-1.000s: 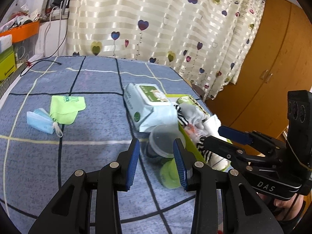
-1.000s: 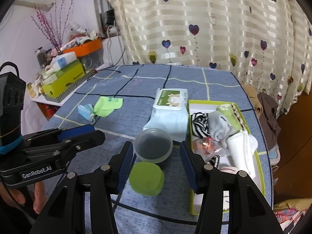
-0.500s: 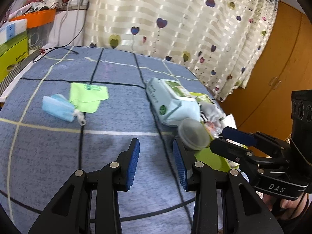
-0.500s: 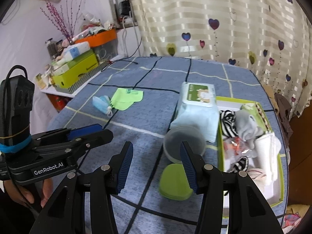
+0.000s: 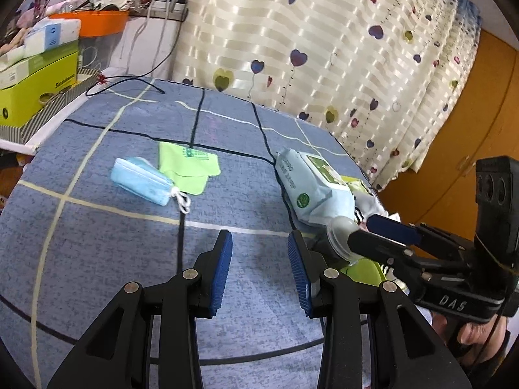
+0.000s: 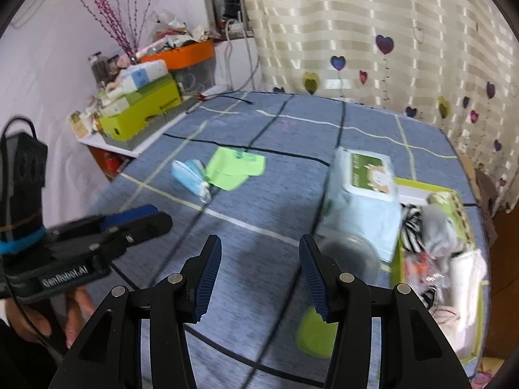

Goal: Organize soft objects
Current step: 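Move both tools away from the box toward the blue mask and green cloth, then grasp the green cloth with the right gripper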

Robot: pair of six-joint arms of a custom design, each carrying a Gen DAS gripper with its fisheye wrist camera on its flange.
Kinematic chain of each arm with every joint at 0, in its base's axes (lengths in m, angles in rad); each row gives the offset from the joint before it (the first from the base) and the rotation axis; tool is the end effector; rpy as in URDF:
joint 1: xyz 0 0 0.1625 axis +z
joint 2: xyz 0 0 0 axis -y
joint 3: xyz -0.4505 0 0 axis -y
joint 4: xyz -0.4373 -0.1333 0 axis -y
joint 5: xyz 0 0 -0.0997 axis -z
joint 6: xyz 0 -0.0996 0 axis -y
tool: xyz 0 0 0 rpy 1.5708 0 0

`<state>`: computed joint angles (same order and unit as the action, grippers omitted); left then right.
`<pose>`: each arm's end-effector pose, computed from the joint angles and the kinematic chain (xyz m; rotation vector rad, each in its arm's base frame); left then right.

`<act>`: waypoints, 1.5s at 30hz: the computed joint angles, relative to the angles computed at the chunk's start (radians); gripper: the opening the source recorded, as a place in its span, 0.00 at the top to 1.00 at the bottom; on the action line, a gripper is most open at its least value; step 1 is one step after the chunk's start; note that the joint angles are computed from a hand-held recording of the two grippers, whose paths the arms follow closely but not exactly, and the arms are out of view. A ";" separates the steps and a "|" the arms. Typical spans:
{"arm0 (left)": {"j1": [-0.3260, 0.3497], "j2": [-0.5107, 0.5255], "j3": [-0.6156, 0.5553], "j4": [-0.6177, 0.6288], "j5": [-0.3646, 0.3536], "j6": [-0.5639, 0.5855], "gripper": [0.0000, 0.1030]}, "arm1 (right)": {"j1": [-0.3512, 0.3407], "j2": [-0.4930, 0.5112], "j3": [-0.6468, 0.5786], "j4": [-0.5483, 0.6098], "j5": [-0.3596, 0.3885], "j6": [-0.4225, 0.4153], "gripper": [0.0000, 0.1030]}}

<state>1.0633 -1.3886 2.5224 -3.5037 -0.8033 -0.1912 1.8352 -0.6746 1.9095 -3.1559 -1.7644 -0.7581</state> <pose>-0.0114 -0.4371 0.2308 -0.0260 2.4214 -1.2770 0.2730 -0.5717 -0.0266 1.3471 -2.5009 0.4198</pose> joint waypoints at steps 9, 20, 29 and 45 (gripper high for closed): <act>0.053 -0.074 0.027 -0.018 0.020 -0.031 0.64 | 0.058 0.081 -0.086 0.037 -0.004 0.007 0.45; 0.152 -0.106 -0.009 -0.002 0.027 -0.042 0.64 | 0.096 0.227 -0.297 0.213 -0.055 0.054 0.45; 0.194 -0.095 -0.043 0.006 0.009 -0.064 0.64 | 0.106 0.386 -0.547 0.400 -0.109 0.118 0.45; 0.219 -0.086 -0.079 0.063 0.032 -0.102 0.64 | 0.116 0.599 -0.834 0.532 -0.192 0.175 0.48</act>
